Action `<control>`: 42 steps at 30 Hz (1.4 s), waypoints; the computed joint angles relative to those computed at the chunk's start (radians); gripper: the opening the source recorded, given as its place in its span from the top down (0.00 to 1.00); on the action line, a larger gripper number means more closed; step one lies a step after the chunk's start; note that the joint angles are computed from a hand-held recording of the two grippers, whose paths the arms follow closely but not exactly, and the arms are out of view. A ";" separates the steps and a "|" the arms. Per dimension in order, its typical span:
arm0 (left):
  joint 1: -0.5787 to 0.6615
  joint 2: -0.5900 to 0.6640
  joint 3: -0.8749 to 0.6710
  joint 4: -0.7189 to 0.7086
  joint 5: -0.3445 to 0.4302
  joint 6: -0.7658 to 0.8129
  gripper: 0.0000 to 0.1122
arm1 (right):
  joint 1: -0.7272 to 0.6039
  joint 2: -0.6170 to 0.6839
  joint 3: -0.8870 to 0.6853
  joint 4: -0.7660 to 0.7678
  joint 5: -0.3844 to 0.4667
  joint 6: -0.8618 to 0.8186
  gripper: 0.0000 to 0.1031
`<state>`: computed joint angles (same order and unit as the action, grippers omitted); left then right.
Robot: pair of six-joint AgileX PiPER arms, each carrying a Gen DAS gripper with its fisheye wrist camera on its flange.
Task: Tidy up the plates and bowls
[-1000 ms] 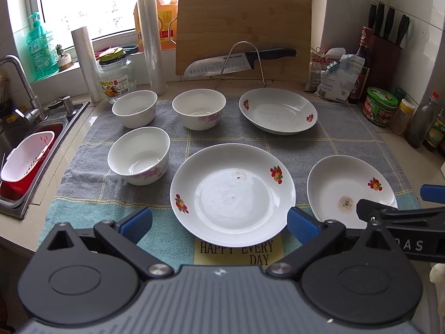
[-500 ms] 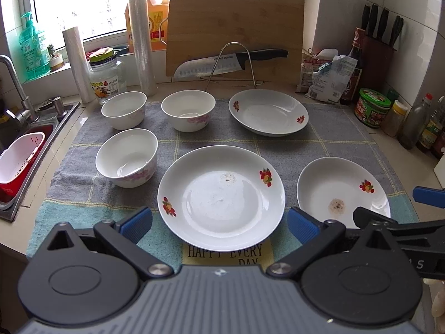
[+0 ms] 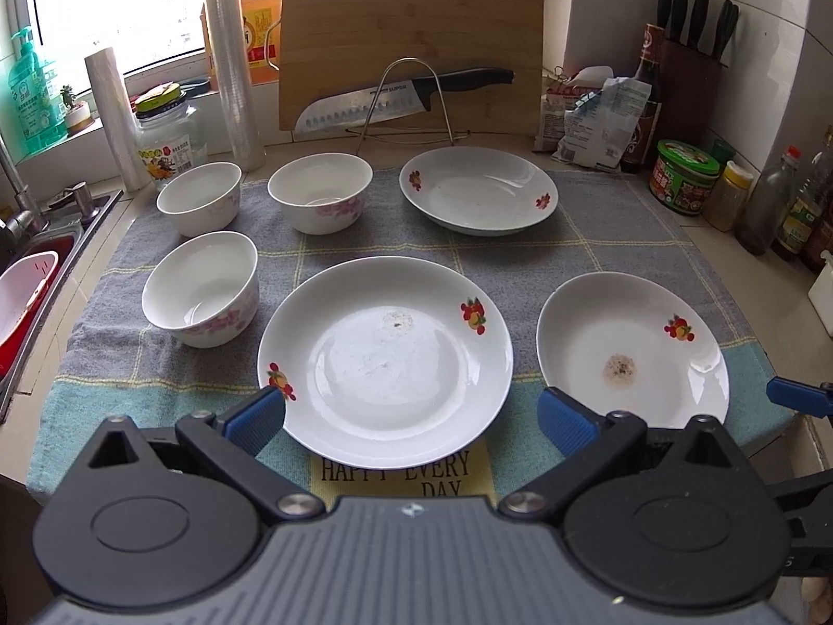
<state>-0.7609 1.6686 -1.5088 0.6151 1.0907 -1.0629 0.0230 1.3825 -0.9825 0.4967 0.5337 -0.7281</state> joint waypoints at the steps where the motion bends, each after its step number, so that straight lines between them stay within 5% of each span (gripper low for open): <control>1: -0.002 0.007 -0.005 -0.002 0.002 0.004 0.09 | -0.013 0.006 0.013 0.020 -0.002 -0.024 0.00; 15: 0.004 0.088 -0.092 -0.061 0.004 0.039 0.09 | -0.091 0.154 0.067 0.279 -0.067 -0.389 0.00; 23: -0.004 0.143 -0.164 -0.050 0.020 0.081 0.09 | -0.126 0.214 0.025 0.397 -0.001 -0.569 0.00; 27: 0.012 0.159 -0.184 -0.053 -0.032 0.127 0.09 | -0.136 0.230 0.007 0.415 0.028 -0.607 0.00; 34: 0.143 0.236 -0.297 -0.384 -0.150 0.526 0.09 | -0.145 0.236 0.004 0.435 0.041 -0.639 0.00; 40: 0.215 0.426 -0.565 -0.613 -0.062 0.896 0.09 | -0.114 0.228 0.013 0.427 -0.002 -0.632 0.00; 42: 0.246 0.523 -0.725 -0.691 0.035 0.978 0.09 | -0.102 0.226 0.012 0.399 -0.013 -0.596 0.00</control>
<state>-0.5151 2.1914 -2.2338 -0.0760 1.1259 -0.0850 -0.0793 1.6086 -0.9705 0.8959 0.5205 -1.3243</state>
